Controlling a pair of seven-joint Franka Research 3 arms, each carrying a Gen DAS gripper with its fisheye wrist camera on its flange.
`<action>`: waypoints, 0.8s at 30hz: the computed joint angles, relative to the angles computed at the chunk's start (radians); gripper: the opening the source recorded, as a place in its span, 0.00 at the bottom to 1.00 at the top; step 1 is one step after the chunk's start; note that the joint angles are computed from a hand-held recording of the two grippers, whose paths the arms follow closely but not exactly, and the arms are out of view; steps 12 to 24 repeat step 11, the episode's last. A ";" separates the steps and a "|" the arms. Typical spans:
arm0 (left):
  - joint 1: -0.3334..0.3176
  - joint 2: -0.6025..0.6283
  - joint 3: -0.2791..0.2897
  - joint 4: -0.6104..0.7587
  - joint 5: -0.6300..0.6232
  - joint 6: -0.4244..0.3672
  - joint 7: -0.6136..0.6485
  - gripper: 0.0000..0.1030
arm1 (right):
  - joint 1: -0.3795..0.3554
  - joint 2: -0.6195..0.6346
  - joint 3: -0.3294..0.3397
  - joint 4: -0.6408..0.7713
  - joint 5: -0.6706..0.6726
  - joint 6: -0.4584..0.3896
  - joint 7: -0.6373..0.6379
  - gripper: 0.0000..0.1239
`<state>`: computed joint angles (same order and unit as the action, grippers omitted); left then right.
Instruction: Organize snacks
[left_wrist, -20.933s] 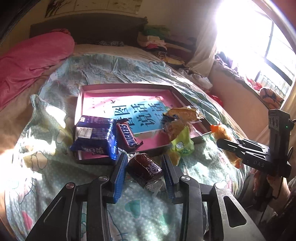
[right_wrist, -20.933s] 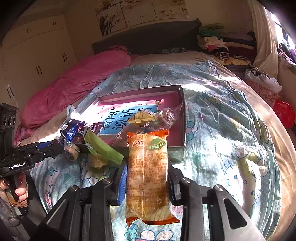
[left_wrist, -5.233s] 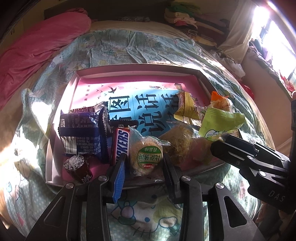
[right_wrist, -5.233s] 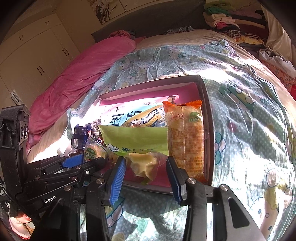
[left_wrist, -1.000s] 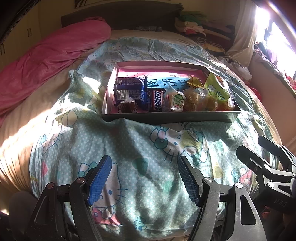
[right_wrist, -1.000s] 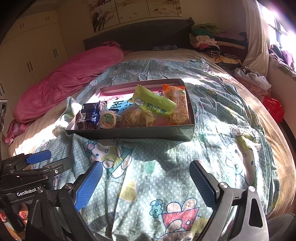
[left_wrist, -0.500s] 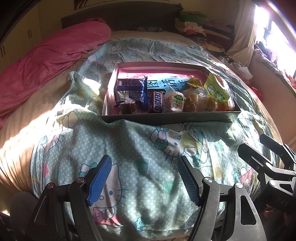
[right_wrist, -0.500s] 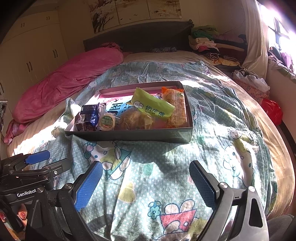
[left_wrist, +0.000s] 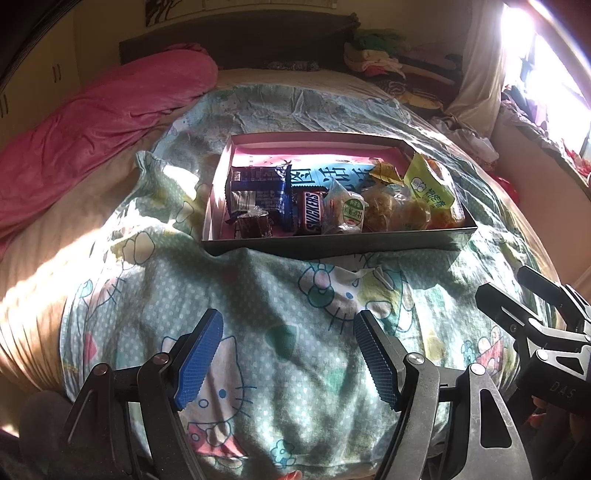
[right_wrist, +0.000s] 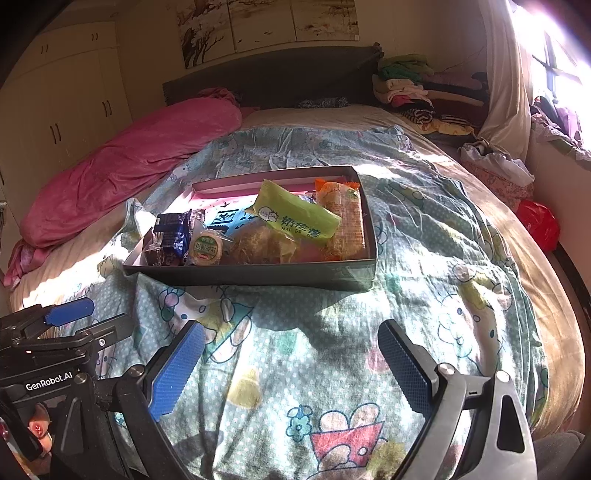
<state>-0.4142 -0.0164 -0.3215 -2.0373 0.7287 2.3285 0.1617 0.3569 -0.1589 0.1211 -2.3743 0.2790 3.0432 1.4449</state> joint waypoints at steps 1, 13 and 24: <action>0.002 0.000 0.002 0.000 0.006 -0.005 -0.002 0.73 | -0.010 0.003 0.005 0.001 -0.012 0.004 0.014 0.77; 0.068 -0.041 0.036 -0.041 0.119 -0.022 -0.074 0.74 | -0.142 0.085 0.029 0.066 -0.258 0.019 0.287 0.77; 0.068 -0.041 0.036 -0.041 0.119 -0.022 -0.074 0.74 | -0.142 0.085 0.029 0.066 -0.258 0.019 0.287 0.77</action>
